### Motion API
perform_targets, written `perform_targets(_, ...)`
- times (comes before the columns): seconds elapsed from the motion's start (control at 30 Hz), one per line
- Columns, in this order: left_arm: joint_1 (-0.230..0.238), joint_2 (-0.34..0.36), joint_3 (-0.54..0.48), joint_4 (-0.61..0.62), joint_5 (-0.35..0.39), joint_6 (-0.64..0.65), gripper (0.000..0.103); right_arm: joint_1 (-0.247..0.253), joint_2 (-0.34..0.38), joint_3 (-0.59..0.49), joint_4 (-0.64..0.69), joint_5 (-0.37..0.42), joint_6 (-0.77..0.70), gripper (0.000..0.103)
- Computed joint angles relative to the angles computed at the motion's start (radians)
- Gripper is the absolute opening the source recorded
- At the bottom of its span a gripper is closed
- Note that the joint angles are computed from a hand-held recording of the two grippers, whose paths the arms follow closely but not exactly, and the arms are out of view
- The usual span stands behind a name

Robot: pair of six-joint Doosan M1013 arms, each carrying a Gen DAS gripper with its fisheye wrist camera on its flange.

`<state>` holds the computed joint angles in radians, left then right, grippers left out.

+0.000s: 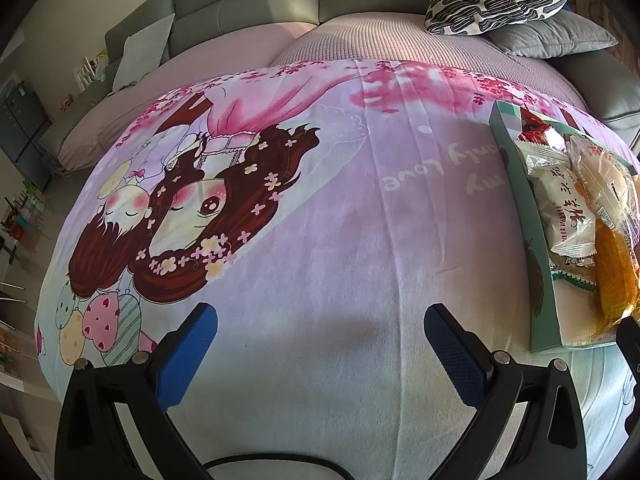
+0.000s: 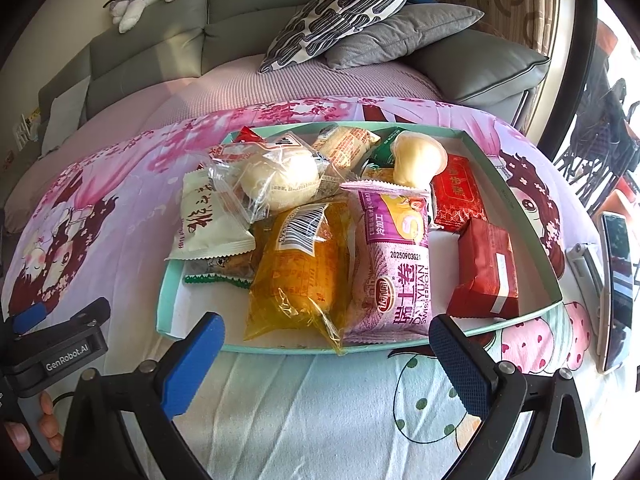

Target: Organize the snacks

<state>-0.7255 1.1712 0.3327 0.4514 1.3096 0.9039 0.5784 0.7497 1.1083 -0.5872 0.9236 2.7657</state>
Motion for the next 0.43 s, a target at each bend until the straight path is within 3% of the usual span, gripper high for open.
perform_targets(0.43, -0.001, -0.029, 0.055, 0.016, -0.055, -0.033, 0.103, 0.000, 0.000, 0.001, -0.001, -0.002, 0.005, 0.103)
